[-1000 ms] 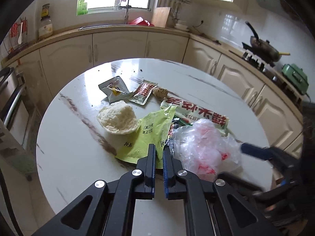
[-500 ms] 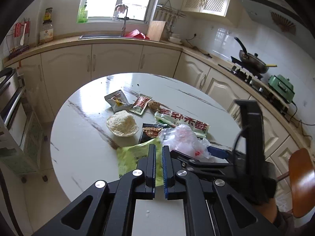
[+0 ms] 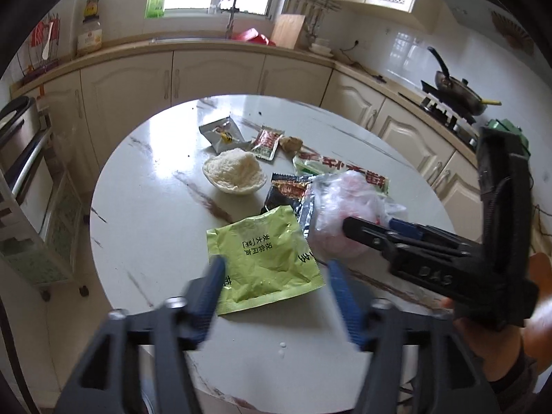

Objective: Collect trash
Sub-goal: 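Grasp the clear plastic bag with the right gripper, then grasp the green snack packet with the left gripper while the right gripper holds the plastic bag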

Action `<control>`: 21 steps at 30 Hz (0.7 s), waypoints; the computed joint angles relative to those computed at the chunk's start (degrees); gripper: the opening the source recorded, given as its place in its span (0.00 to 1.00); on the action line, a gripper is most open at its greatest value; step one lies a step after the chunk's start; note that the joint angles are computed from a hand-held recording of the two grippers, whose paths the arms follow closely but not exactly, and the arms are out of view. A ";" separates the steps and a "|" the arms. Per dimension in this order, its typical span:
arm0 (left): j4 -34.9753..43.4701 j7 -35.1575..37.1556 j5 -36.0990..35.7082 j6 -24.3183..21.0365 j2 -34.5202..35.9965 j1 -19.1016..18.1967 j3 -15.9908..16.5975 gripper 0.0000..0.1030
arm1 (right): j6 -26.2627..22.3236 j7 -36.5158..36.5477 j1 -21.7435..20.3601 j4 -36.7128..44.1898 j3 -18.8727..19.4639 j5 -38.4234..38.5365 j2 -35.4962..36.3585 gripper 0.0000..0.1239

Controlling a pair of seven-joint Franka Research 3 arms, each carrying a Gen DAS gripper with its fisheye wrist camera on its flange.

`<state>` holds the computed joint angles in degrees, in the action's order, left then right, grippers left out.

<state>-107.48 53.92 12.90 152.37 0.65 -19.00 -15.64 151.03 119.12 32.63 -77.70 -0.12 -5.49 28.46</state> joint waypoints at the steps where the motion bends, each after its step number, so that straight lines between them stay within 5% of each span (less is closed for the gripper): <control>1: -0.22 1.23 -0.53 0.74 0.03 -0.14 -0.16 0.63 | 0.79 0.18 -0.03 -1.28 -0.07 0.02 -0.90 0.40; 15: 7.91 -7.25 15.51 -8.25 7.66 -4.59 0.25 0.65 | 5.90 0.58 -2.36 -10.10 0.93 0.32 -7.16 0.40; 21: 8.19 -6.48 16.23 -9.08 8.03 -4.63 0.55 0.55 | 7.05 -1.75 -3.20 -10.77 1.88 2.77 -7.16 0.40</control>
<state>-99.29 47.44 29.13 143.29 8.67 -23.63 -15.10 158.09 117.37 29.44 -88.47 1.75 -2.72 21.30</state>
